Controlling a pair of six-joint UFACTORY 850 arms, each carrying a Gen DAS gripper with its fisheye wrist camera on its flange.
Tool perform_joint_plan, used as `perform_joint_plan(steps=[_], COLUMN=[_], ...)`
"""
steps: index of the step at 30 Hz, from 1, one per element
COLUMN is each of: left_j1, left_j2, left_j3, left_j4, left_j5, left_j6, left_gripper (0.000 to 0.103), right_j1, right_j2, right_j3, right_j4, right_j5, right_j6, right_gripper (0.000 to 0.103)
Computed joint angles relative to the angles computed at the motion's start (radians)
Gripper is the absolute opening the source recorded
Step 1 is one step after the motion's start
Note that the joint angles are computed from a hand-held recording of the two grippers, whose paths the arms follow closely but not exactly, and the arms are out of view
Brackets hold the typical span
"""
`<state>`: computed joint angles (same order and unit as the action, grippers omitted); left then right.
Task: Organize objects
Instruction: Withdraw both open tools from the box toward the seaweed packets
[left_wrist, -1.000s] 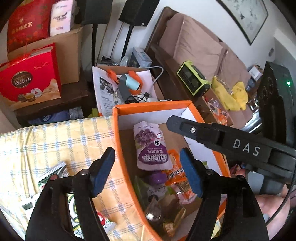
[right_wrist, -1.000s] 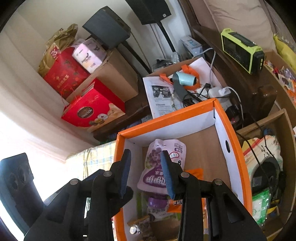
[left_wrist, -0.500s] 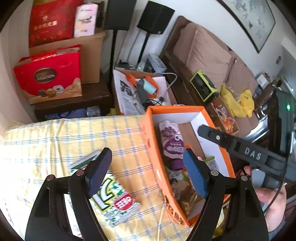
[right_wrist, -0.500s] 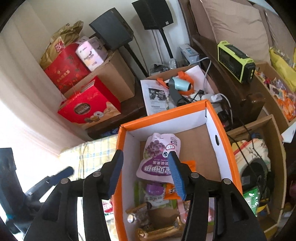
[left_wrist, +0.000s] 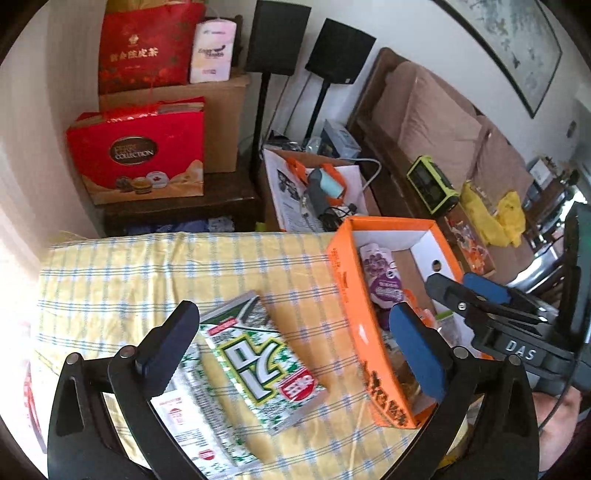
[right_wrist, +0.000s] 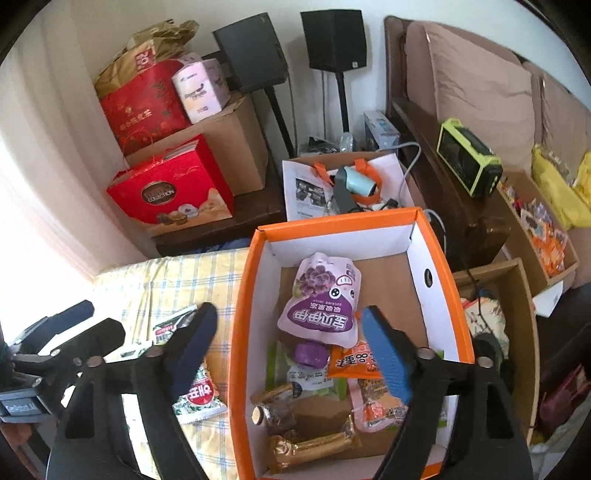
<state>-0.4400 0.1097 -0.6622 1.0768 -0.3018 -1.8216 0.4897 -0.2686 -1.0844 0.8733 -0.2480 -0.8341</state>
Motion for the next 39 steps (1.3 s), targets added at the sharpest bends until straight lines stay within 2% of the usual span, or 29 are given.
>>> perform_joint_plan(steps=[5, 8, 14, 24, 29, 34, 39], left_j1=[-0.002, 0.0, -0.009, -0.004, 0.013, 0.042, 0.073], left_j2=[0.036, 0.057, 0.115, 0.218, 0.259, 0.281, 0.282], left_j3=[0.031, 0.051, 0.096, 0.166, 0.213, 0.257, 0.29], left_j4=[-0.01, -0.021, -0.047, -0.119, -0.154, -0.198, -0.244], left_j5=[-0.028, -0.04, -0.068, -0.114, -0.113, -0.097, -0.069], left_j6=[0.008, 0.019, 0.035, 0.093, 0.118, 0.15, 0.184], left_gripper=[0.103, 0.103, 0.103, 0.103, 0.103, 0.103, 0.103], right_j1=[0.039, 0.064, 0.093, 0.135, 0.156, 0.168, 0.194], right_j2=[0.024, 0.037, 0.058, 0.079, 0.075, 0.053, 0.028], right_j3=[0.021, 0.035, 0.055, 0.072, 0.073, 0.064, 0.053], right_j4=[-0.155, -0.268, -0.314, -0.296, -0.278, -0.131, -0.14], right_j5=[0.046, 0.074, 0.085, 0.084, 0.074, 0.038, 0.03], right_j6=[0.128, 0.226, 0.269, 0.264, 0.244, 0.105, 0.102], right_gripper=[0.103, 0.103, 0.103, 0.103, 0.103, 0.103, 0.103])
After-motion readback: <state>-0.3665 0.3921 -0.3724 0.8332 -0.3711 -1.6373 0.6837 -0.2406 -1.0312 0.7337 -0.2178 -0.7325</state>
